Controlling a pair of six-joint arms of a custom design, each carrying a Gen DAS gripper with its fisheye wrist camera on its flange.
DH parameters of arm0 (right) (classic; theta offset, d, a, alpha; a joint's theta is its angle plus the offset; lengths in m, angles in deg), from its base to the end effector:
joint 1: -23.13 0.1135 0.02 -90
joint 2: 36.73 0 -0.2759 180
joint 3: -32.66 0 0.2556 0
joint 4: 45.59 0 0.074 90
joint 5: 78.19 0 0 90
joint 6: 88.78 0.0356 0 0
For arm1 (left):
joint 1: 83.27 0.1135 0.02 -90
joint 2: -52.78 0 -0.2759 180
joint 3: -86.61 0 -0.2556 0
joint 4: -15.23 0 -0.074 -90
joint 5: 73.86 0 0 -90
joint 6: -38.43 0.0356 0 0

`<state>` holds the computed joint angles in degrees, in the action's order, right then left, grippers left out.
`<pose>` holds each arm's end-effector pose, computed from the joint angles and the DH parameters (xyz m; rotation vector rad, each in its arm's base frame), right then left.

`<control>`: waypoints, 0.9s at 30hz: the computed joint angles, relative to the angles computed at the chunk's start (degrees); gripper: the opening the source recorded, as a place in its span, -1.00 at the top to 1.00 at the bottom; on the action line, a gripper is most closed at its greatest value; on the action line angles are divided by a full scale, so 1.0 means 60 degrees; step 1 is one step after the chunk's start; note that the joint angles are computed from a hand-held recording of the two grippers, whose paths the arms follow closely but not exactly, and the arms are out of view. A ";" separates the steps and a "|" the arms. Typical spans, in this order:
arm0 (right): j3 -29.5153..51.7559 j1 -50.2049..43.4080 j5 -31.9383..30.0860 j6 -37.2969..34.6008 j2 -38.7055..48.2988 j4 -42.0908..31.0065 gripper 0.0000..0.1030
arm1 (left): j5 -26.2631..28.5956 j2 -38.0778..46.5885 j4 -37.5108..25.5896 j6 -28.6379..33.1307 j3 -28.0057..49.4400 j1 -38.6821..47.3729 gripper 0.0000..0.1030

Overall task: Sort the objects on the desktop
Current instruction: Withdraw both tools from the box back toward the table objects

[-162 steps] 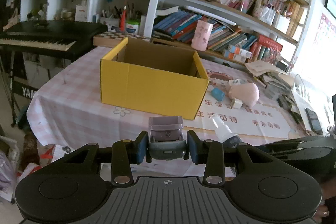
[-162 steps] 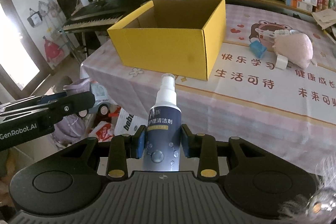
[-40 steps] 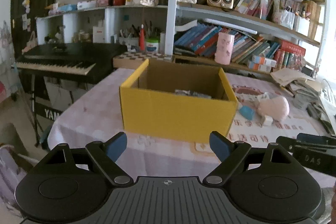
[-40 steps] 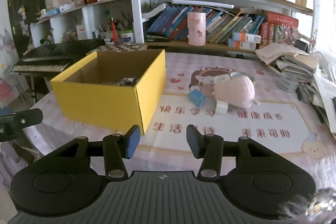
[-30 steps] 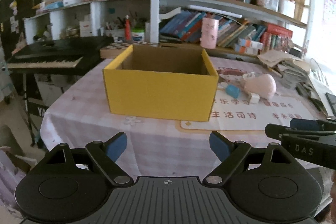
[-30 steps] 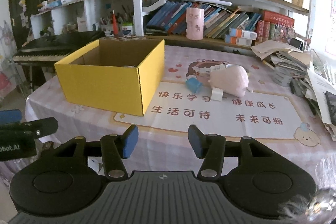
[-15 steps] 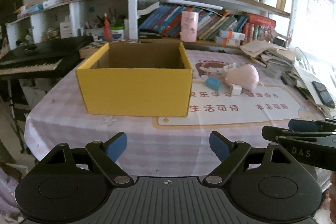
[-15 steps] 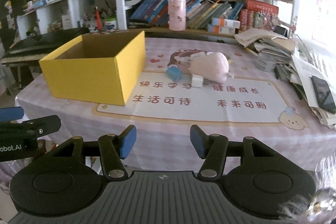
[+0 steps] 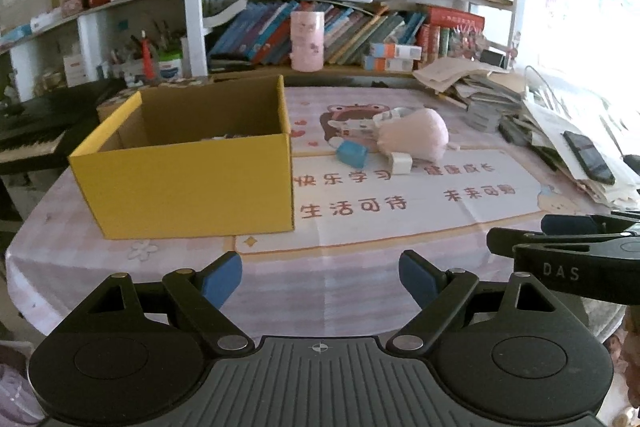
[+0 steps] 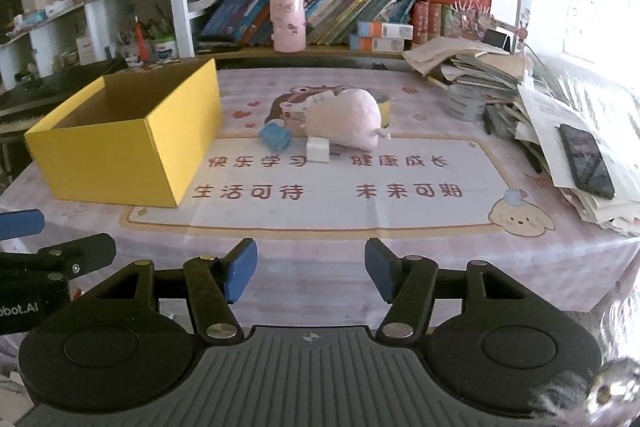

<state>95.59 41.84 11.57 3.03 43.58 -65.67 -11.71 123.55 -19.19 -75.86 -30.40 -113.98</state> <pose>0.2884 0.0978 0.2425 -0.3303 2.2075 0.2008 0.2325 -0.1187 0.2686 -0.1178 2.2038 0.0336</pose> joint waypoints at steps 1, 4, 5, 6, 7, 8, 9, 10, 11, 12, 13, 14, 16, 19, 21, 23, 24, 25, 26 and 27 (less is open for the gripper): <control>0.0069 -0.0076 -0.0051 -0.0078 0.0065 -0.0024 -0.12 | 0.0040 0.0132 0.0013 -0.0018 0.0100 0.0023 -0.71; 0.0307 -0.0346 -0.0221 -0.0314 0.0297 -0.0083 -0.13 | 0.0159 0.0505 0.0132 -0.0091 0.0346 0.0044 -0.71; 0.0396 -0.0451 -0.0285 -0.0392 0.0384 -0.0117 -0.13 | 0.0212 0.0628 0.0199 -0.0106 0.0406 0.0049 -0.71; 0.0481 -0.0551 -0.0333 -0.0461 0.0469 -0.0160 -0.13 | 0.0265 0.0807 0.0249 -0.0122 0.0520 0.0045 -0.71; 0.0569 -0.0643 -0.0374 -0.0523 0.0555 -0.0203 -0.13 | 0.0309 0.0940 0.0277 -0.0135 0.0612 0.0034 -0.71; 0.0653 -0.0756 -0.0423 -0.0599 0.0649 -0.0241 -0.14 | 0.0367 0.1087 0.0325 -0.0141 0.0708 0.0030 -0.71; 0.0735 -0.0859 -0.0466 -0.0669 0.0732 -0.0284 -0.14 | 0.0422 0.1229 0.0374 -0.0143 0.0800 0.0035 -0.71; 0.0838 -0.0960 -0.0509 -0.0738 0.0829 -0.0330 -0.15 | 0.0464 0.1387 0.0425 -0.0156 0.0901 0.0029 -0.72; 0.0957 -0.1080 -0.0571 -0.0826 0.0937 -0.0376 -0.15 | 0.0506 0.1551 0.0478 -0.0170 0.1011 0.0028 -0.71; 0.1063 -0.1183 -0.0625 -0.0899 0.1030 -0.0410 -0.16 | 0.0550 0.1716 0.0531 -0.0183 0.1127 0.0025 -0.71; 0.1170 -0.1295 -0.0692 -0.0979 0.1132 -0.0434 -0.17 | 0.0580 0.1867 0.0568 -0.0200 0.1238 0.0013 -0.71; 0.1286 -0.1406 -0.0764 -0.1064 0.1248 -0.0460 -0.19 | 0.0613 0.2063 0.0599 -0.0211 0.1387 0.0007 -0.72; 0.1549 -0.1608 -0.0908 -0.1202 0.1502 -0.0547 -0.20 | 0.0651 0.2386 0.0619 -0.0223 0.1655 -0.0006 -0.71; 0.2010 -0.1907 -0.1170 -0.1432 0.1944 -0.0654 -0.23 | 0.0644 0.2921 0.0654 -0.0202 0.2116 -0.0040 -0.71; 0.2329 -0.2049 -0.1343 -0.1585 0.2246 -0.0721 -0.24 | 0.0592 0.3272 0.0603 -0.0249 0.2444 -0.0083 -0.71; 0.2697 -0.2204 -0.1571 -0.1792 0.2588 -0.0818 -0.26 | 0.0558 0.3612 0.0537 -0.0297 0.2774 -0.0097 -0.71; 0.2862 -0.2273 -0.1672 -0.1884 0.2738 -0.0855 -0.27 | 0.0541 0.3763 0.0503 -0.0316 0.2925 -0.0102 -0.71; 0.3056 -0.2363 -0.1791 -0.1976 0.2914 -0.0903 -0.28 | 0.0525 0.3959 0.0448 -0.0335 0.3125 -0.0106 -0.71; 0.3278 -0.2445 -0.1898 -0.2031 0.3103 -0.0967 -0.30 | 0.0507 0.4114 0.0396 -0.0352 0.3285 -0.0117 -0.71; 0.3495 -0.2532 -0.2017 -0.2076 0.3290 -0.1028 -0.31 | 0.0487 0.4306 0.0335 -0.0349 0.3490 -0.0122 -0.71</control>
<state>116.56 26.65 -0.53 -9.42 63.32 -71.83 -8.78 149.39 -17.18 -77.95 -9.47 -114.71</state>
